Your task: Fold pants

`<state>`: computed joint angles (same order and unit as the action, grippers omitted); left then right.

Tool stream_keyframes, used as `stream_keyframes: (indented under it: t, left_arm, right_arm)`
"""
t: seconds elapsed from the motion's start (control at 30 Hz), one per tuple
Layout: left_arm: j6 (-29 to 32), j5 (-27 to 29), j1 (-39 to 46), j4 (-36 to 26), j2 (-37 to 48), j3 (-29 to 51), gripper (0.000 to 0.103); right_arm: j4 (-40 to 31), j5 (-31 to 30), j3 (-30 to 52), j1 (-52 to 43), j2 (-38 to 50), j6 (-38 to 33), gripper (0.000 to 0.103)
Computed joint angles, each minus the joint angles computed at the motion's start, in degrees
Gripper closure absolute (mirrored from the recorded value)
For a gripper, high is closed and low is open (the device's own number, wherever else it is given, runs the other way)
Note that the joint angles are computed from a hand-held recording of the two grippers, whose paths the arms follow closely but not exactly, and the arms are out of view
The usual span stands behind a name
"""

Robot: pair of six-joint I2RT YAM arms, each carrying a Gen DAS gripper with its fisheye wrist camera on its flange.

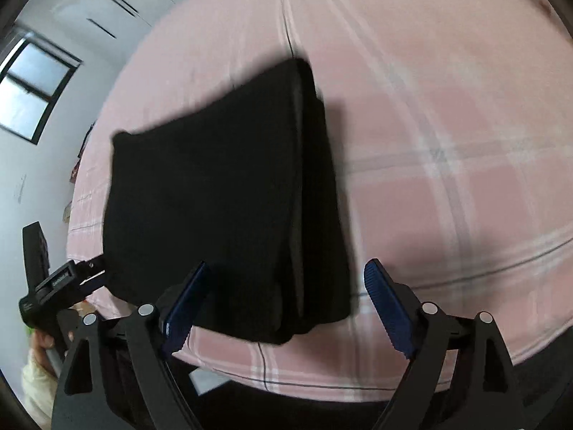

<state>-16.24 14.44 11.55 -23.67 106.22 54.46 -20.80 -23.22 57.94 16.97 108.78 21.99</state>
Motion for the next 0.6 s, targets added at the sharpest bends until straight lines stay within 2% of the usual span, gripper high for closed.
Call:
stream_keyframes:
  t: [0.13, 0.3, 0.37, 0.4, 0.43, 0.47, 0.5, 0.53, 0.57, 0.6]
  left_arm:
    - [-0.76, 4.34, 2.43, 2.12, 3.06, 0.79, 0.005]
    - [-1.07, 5.66, 1.86, 3.75, 4.09, 1.72, 0.005]
    - [-1.50, 6.18, 1.65, 5.41, 4.91, 1.80, 0.005]
    - [-1.93, 6.12, 1.58, 5.66, 5.45, 2.18, 0.007]
    - [-2.40, 6.22, 1.68, 6.13, 5.61, 2.32, 0.009]
    - [-2.61, 6.84, 1.94, 6.76, 5.55, 2.21, 0.022]
    - [-2.03, 9.13, 2.52, 7.26, 5.23, 2.00, 0.037]
    - [-2.19, 9.85, 2.33, 7.42, 5.19, 1.98, 0.044]
    - [-1.73, 12.54, 2.90, 7.32, 5.48, 2.24, 0.064]
    - [-1.85, 13.05, 2.99, 6.28, 5.51, 3.08, 0.068]
  right_arm:
    - [8.39, -4.29, -4.47, -1.24, -0.27, 7.52, 0.015]
    - [16.68, -4.16, -7.65, -1.06, 0.07, 15.43, 0.009]
    - [16.80, -2.93, -7.73, -0.39, -0.36, 15.13, 0.009]
    - [16.65, -2.14, -7.72, -0.07, -0.72, 14.61, 0.016]
    - [17.48, -1.87, -8.39, 0.04, -1.38, 14.47, 0.031]
    - [18.91, -2.89, -9.27, -0.17, -1.91, 14.78, 0.039]
    - [21.04, -4.76, -10.49, -0.61, -2.57, 15.90, 0.055]
    - [21.26, -5.34, -10.71, -0.75, -3.05, 16.41, 0.058]
    - [20.17, -5.12, -10.15, -0.60, -3.43, 16.24, 0.059]
    - [19.43, -5.60, -9.70, -0.78, -3.56, 16.18, 0.061]
